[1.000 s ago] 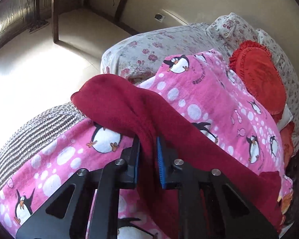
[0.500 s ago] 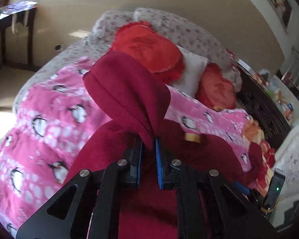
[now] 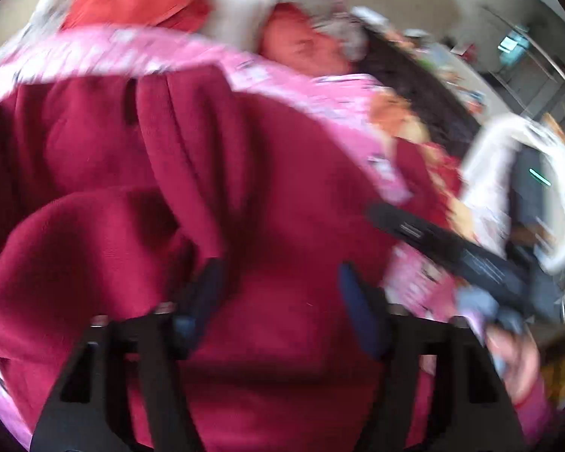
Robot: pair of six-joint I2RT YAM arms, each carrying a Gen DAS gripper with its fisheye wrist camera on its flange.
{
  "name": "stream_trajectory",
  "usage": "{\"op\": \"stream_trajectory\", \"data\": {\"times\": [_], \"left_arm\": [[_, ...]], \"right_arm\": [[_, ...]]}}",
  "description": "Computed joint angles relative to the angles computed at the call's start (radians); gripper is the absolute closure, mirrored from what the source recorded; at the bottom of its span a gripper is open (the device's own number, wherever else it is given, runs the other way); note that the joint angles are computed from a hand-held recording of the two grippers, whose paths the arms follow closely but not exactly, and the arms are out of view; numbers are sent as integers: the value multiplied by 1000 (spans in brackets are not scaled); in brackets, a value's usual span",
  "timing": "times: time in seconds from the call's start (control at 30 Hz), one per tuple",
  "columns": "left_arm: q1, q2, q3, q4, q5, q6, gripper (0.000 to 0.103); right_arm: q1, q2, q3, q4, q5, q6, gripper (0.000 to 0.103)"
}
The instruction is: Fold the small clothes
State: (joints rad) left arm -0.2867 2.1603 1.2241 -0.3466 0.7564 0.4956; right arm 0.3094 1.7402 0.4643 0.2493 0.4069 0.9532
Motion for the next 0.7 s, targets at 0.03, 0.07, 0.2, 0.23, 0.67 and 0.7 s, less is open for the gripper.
{"op": "stream_trajectory", "data": {"times": [0.03,0.07,0.2,0.23,0.67,0.7], "left_arm": [[14,-52,-47,10,-14,55,27],[30,-93,-86,30,-35,93,26],[130,-149,-130,84,-103,140,26],[154,-143,-128,115,-125,122,26],[188,109,-18,297,-451,-36,26],[186,111,-28,308,-453,-39,26]], "right_arm": [[-6,-7,-5,4,-3,2,0],[-13,-12,-5,9,-8,2,0],[0,-5,9,57,-16,-16,0],[4,4,22,62,-15,-26,0],[72,418,633,-176,-52,-271,33],[63,461,684,-211,-74,-291,64]]}}
